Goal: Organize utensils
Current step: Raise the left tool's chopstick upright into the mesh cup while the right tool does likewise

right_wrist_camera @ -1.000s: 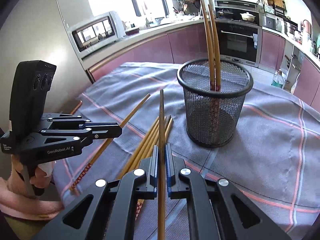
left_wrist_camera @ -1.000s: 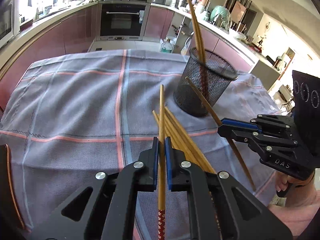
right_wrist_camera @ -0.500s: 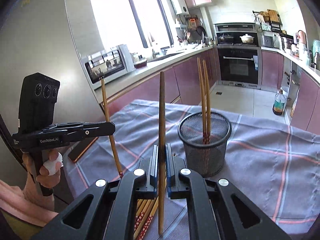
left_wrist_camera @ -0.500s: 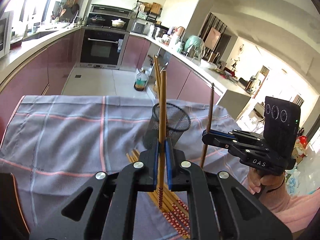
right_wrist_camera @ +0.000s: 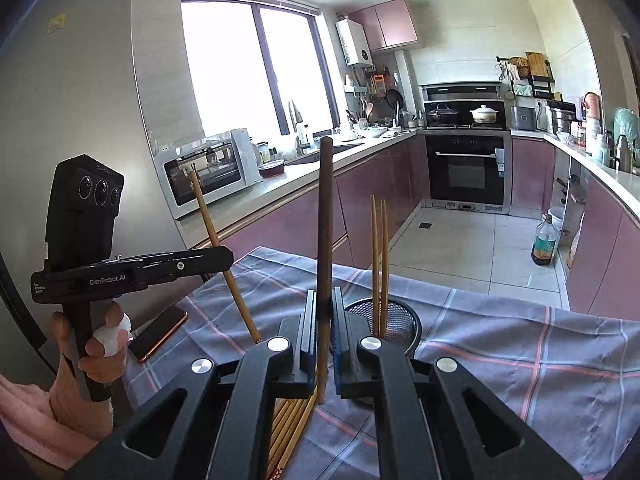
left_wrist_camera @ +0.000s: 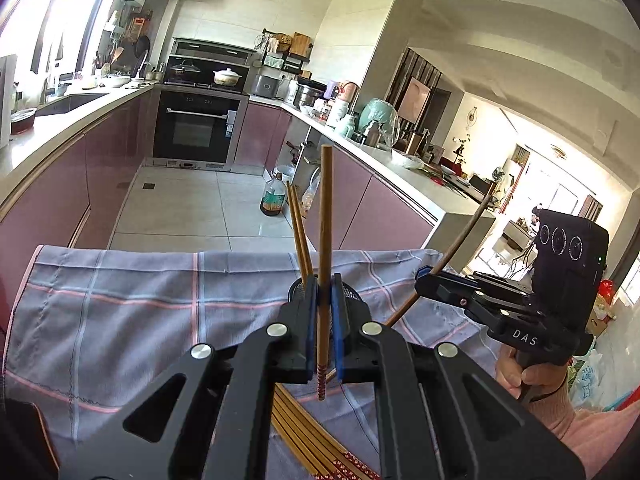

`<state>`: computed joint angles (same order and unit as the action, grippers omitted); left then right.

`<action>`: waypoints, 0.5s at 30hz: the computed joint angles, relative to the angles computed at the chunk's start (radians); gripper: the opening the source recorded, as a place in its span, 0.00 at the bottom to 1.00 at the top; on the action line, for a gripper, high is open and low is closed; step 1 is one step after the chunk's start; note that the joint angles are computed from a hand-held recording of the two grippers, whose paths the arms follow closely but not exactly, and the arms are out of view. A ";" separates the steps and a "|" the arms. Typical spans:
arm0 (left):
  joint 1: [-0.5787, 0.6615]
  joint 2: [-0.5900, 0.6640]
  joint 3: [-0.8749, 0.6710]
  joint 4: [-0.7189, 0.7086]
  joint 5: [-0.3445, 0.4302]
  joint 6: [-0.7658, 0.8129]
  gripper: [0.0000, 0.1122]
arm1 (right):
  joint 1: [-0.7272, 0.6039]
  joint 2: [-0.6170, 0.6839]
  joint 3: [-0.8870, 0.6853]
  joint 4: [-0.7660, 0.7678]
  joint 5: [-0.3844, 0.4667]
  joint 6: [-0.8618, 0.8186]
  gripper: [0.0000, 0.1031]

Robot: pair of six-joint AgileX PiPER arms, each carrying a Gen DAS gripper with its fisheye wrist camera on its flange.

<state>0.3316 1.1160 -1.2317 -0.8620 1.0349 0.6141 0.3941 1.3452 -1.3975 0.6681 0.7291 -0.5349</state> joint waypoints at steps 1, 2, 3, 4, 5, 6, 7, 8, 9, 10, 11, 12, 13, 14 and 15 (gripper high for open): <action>-0.013 0.011 -0.016 0.007 -0.010 -0.010 0.06 | -0.003 0.004 -0.013 0.000 0.005 -0.003 0.05; -0.027 0.019 -0.034 0.018 -0.018 -0.024 0.06 | -0.002 0.005 -0.025 -0.008 0.005 0.003 0.05; -0.034 0.029 -0.053 0.024 -0.023 -0.033 0.06 | -0.003 0.007 -0.039 -0.012 0.007 0.004 0.05; -0.042 0.038 -0.071 0.029 -0.027 -0.044 0.06 | -0.005 0.009 -0.051 -0.018 0.009 0.005 0.05; -0.050 0.046 -0.090 0.034 -0.030 -0.054 0.06 | -0.008 0.013 -0.064 -0.021 0.009 0.006 0.05; -0.058 0.054 -0.108 0.040 -0.036 -0.065 0.06 | -0.016 0.018 -0.078 -0.017 0.014 0.001 0.05; -0.067 0.062 -0.127 0.049 -0.042 -0.077 0.06 | -0.025 0.022 -0.091 -0.009 0.019 -0.004 0.05; -0.075 0.073 -0.148 0.054 -0.046 -0.086 0.06 | -0.032 0.025 -0.103 -0.004 0.023 -0.005 0.05; -0.082 0.080 -0.167 0.061 -0.050 -0.095 0.06 | -0.040 0.028 -0.111 0.003 0.023 -0.010 0.05; -0.091 0.086 -0.184 0.071 -0.056 -0.105 0.06 | -0.041 0.027 -0.115 0.001 0.020 -0.010 0.05; -0.104 0.093 -0.199 0.088 -0.067 -0.118 0.06 | -0.046 0.030 -0.127 0.000 0.018 -0.011 0.05; -0.118 0.101 -0.211 0.107 -0.080 -0.132 0.06 | -0.051 0.034 -0.134 0.004 0.016 -0.014 0.05; -0.129 0.111 -0.223 0.120 -0.089 -0.142 0.06 | -0.057 0.041 -0.146 0.008 0.018 -0.016 0.05; -0.144 0.119 -0.236 0.141 -0.098 -0.159 0.06 | -0.059 0.046 -0.155 0.003 0.015 -0.012 0.05; -0.158 0.127 -0.250 0.160 -0.103 -0.177 0.06 | -0.055 0.048 -0.159 -0.011 0.006 -0.003 0.05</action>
<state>0.1737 1.2432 -1.4815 -0.7019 0.9320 0.4367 0.3390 1.3934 -1.5570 0.6569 0.7352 -0.5383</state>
